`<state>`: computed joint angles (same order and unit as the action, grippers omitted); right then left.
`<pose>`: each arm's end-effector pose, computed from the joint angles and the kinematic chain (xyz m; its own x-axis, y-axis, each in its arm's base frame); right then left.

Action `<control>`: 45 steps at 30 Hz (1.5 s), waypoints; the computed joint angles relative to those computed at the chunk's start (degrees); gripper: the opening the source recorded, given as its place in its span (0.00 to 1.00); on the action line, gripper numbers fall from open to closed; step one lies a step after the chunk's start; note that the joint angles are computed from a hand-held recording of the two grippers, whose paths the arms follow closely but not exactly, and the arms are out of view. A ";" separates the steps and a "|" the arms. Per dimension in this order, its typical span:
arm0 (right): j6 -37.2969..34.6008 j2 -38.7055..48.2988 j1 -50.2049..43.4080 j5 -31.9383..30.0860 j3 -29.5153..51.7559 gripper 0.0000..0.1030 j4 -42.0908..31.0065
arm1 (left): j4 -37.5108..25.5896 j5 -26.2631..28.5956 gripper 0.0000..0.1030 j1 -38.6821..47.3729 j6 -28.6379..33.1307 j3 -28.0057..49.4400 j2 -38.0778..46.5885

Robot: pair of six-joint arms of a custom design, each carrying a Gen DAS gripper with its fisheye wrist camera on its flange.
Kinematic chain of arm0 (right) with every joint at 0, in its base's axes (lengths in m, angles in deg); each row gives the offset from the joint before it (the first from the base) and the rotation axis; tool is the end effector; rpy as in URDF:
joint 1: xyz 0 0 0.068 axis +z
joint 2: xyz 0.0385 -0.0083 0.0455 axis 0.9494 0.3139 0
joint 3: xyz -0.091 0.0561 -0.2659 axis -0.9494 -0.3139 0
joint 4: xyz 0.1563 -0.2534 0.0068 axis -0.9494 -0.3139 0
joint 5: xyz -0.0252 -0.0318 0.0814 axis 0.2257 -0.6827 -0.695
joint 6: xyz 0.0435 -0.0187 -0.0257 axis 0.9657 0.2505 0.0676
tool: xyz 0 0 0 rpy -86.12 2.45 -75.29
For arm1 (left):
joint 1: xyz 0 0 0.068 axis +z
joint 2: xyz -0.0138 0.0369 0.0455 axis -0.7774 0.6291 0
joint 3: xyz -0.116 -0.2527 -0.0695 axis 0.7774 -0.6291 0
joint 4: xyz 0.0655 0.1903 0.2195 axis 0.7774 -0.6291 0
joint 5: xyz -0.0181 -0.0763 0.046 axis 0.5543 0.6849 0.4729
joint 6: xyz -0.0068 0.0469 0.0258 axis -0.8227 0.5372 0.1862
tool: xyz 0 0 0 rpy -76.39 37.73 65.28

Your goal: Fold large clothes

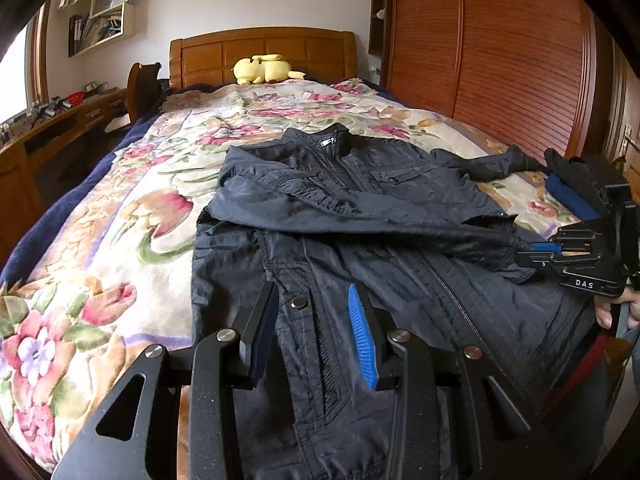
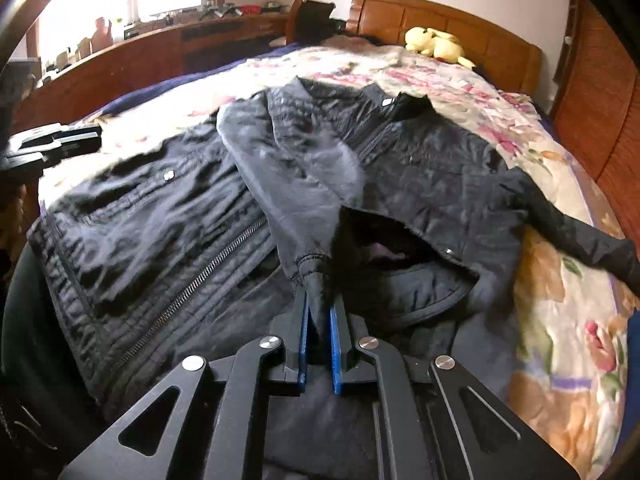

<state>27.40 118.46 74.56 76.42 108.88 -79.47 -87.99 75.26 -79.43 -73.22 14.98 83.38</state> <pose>0.1913 0.0147 0.1961 -0.6231 -0.2758 -0.7319 -0.3169 0.9445 -0.0862 0.2468 -0.1317 0.2104 -0.5866 0.2000 -0.7848 0.3861 0.9209 -0.0539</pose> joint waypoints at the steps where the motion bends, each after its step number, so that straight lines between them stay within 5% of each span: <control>1: 0.33 -1.29 -0.29 -0.48 0.05 0.20 -1.04 | -0.23 0.80 0.36 0.45 -0.58 0.95 0.96; 4: 0.70 -1.27 -0.85 -1.00 0.24 0.48 0.70 | 0.85 1.10 0.36 0.73 -1.15 2.67 2.80; 6: 0.96 -0.28 -2.89 -2.93 0.84 0.51 2.50 | 1.61 1.05 0.36 0.73 -1.12 4.54 4.86; 16: 3.18 24.74 -3.05 -4.63 10.15 0.46 14.44 | 4.04 -1.04 0.36 -0.35 -2.01 15.55 18.22; 23: 2.13 37.11 -1.80 -4.79 14.46 0.46 14.86 | 5.40 -0.15 0.36 -0.98 -1.63 20.30 26.07; 32: 2.68 35.67 -4.23 -6.78 13.18 0.46 15.82 | 6.62 1.41 0.36 -1.61 -0.89 21.81 31.13; 38: -0.34 30.08 -15.19 -8.92 15.28 0.46 12.79 | 8.11 2.31 0.36 -2.12 0.19 20.56 31.16; 45: -1.90 43.71 -28.72 -4.18 29.04 0.51 13.89 | 8.12 2.37 0.36 -2.76 1.04 20.38 32.11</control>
